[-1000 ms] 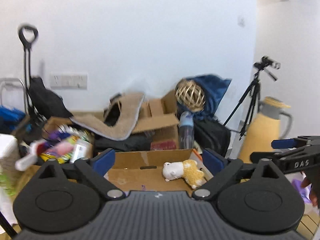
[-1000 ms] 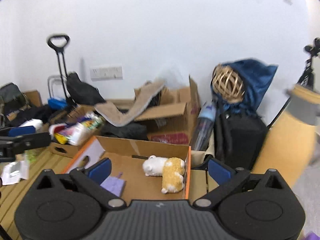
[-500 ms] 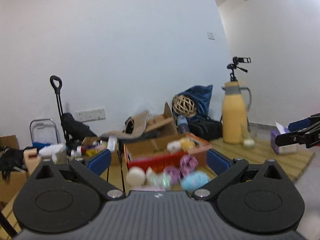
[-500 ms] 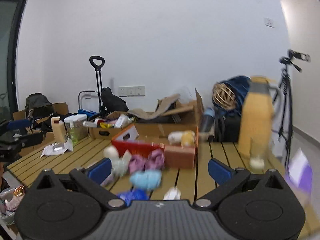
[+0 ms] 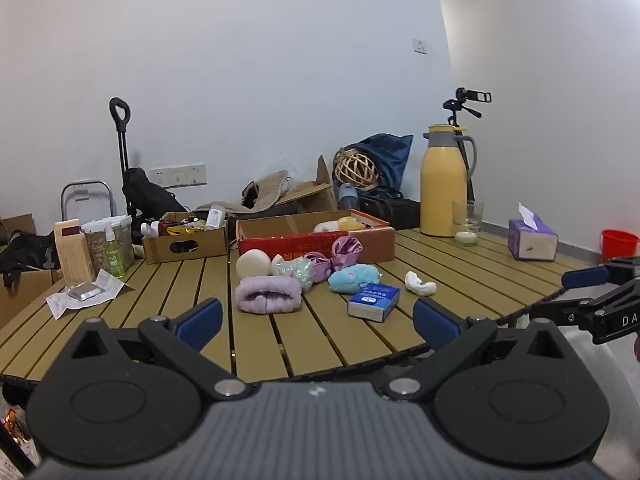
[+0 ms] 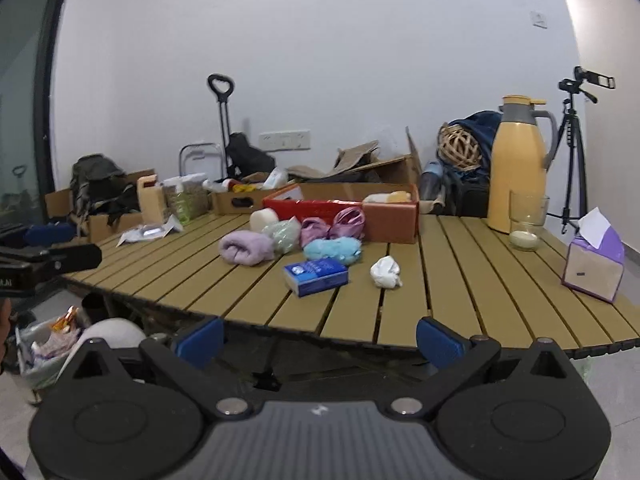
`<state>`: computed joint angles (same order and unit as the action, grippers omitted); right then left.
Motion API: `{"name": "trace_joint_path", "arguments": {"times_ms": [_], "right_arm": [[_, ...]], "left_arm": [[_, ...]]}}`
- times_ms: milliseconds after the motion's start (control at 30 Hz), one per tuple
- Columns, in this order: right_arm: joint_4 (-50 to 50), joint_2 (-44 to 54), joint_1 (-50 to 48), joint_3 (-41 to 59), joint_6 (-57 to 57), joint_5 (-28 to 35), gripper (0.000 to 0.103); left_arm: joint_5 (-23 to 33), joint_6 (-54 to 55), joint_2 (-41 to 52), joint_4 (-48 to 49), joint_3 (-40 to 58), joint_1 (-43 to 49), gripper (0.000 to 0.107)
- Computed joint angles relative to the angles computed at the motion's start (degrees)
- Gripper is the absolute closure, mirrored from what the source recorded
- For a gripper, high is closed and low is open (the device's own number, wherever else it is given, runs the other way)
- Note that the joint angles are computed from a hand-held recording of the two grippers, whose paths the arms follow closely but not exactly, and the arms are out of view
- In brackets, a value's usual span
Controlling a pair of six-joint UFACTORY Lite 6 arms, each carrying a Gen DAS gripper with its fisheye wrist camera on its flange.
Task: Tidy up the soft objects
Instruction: 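Grasp the blue box with the left tool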
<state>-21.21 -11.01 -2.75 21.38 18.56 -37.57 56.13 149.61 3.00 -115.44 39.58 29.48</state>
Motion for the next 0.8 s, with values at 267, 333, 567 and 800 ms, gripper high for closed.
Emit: {"name": "trace_joint_path", "arguments": {"times_ms": [267, 333, 567, 800], "right_arm": [[-2.5, 15.0, -0.3, 8.6, 2.8, -5.1, 0.0], [0.4, 18.5, 1.2, 11.1, -0.2, -4.4, 0.0], [-3.1, 33.7, -0.8, 28.4, 5.1, -3.5, 0.0], [-24.8, 57.3, -3.2, 64.8, 28.6, 5.7, 0.035]], "left_arm": [[-6.8, -0.3, 8.9, -6.3, 6.1, -7.3, 0.004], [-10.2, -2.1, 13.0, -7.7, 10.2, -10.3, 0.004], [-15.9, -12.7, 26.8, -6.9, 27.4, -17.6, 0.004], [-24.1, -49.9, 48.1, 17.0, 61.1, -24.4, 0.041]]}}
